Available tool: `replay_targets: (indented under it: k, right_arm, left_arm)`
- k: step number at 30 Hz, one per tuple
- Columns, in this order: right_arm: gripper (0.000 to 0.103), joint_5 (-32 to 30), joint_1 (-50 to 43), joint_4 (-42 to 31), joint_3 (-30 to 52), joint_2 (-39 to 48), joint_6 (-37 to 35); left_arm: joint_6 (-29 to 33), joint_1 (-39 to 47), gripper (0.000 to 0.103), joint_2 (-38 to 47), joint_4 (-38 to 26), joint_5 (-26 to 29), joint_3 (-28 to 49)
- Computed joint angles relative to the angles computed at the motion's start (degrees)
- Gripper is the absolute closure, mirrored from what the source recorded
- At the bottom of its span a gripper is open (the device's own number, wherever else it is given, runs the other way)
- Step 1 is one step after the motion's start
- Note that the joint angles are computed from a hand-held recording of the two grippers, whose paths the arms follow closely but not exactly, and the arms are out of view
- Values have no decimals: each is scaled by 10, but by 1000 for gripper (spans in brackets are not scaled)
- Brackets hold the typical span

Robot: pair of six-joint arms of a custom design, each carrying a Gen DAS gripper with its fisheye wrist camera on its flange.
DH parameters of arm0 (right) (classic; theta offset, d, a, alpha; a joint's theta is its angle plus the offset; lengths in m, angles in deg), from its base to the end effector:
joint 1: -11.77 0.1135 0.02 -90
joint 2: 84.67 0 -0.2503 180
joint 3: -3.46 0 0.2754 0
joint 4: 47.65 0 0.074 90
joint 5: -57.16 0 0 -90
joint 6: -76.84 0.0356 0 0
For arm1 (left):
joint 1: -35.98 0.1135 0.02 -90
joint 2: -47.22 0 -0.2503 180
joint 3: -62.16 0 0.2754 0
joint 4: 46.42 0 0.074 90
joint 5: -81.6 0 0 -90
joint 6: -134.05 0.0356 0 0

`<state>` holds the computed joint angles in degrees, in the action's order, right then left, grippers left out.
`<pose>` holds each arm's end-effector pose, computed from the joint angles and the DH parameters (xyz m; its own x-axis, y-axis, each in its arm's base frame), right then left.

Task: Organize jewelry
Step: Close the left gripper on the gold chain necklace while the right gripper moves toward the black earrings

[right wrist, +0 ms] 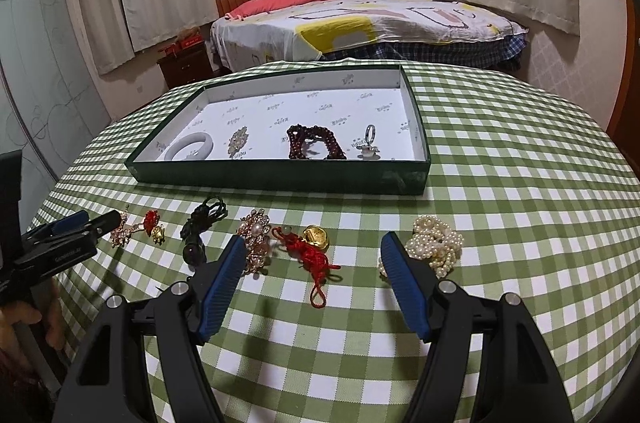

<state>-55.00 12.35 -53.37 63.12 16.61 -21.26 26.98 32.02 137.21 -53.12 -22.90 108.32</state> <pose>0.3472 0.0169 0.0974 -0.6907 -0.1375 -0.7100 -0.3659 0.9132 0.1791 0.2875 -0.0110 0.0893 -0.7092 -0.2358 -0.6644 -0.3139 0.9494 -0.0018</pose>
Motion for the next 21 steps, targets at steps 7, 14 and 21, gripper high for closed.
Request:
replay_targets:
  k: [7, 14, 21]
  right_arm:
    - [35, -2, -2, -1, 2, 3, 2]
    - [35, -4, -3, 2, -3, -4, 3]
    - [35, -4, -2, 1, -4, -4, 4]
  left_arm:
    - [6, 3, 51, -8, -10, 15, -4]
    - [12, -23, 45, -14, -2, 17, -8]
    - [25, -18, 46, 9, 6, 30, -1]
